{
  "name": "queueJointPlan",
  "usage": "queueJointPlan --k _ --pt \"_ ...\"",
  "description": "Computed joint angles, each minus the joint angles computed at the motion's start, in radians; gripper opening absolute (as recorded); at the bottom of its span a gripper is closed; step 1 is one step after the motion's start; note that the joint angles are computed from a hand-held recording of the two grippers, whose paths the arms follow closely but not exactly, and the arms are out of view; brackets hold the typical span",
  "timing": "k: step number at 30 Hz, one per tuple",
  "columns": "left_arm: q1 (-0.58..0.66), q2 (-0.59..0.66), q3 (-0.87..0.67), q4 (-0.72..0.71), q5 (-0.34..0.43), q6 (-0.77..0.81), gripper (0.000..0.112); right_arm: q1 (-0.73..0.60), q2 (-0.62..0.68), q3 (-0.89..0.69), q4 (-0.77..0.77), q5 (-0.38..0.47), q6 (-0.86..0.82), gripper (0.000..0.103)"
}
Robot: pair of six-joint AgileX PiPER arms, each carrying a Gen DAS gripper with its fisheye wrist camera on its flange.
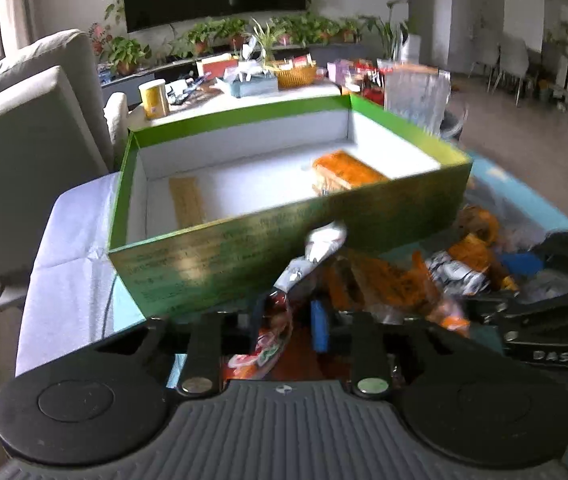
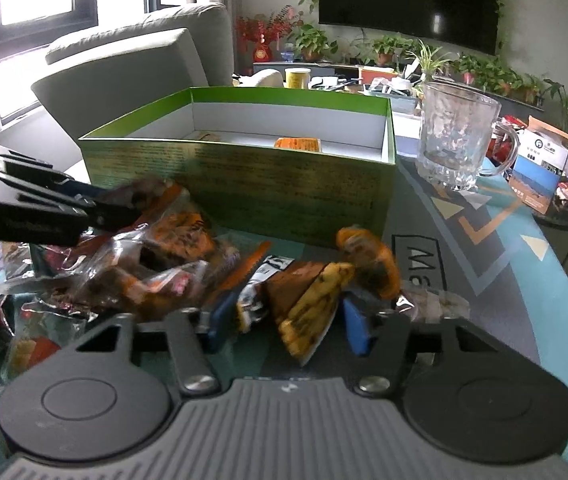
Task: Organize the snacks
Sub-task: 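Move both tools back to the snack pile and grasp a wrapper with the left tool, then grasp a brown snack bag with the right tool while the left tool holds a printed wrapper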
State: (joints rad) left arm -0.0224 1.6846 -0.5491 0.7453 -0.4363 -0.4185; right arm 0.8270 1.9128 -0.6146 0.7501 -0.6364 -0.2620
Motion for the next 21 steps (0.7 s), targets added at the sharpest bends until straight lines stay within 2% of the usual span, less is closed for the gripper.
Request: queueJointPlan --k 3,8,11,21 --pt "0.042 -0.046 0.016 0.086 -0.025 -0.107 0.02 -0.017 -0.021 0.02 -0.058 0.002 0.077 0.042" --pt "0.108 -0.113 0.048 0.215 -0.093 -0.24 0.02 -0.011 -0.045 0.052 -0.094 -0.022 0.114 0.039" --pt "0.117 -0.153 0.068 0.218 -0.112 -0.258 0.02 -0.002 -0.058 0.073 -0.102 -0.046 0.132 0.035" --pt "0.132 -0.202 0.082 0.226 -0.132 -0.323 0.02 -0.002 -0.07 0.101 -0.125 -0.062 0.168 0.035"
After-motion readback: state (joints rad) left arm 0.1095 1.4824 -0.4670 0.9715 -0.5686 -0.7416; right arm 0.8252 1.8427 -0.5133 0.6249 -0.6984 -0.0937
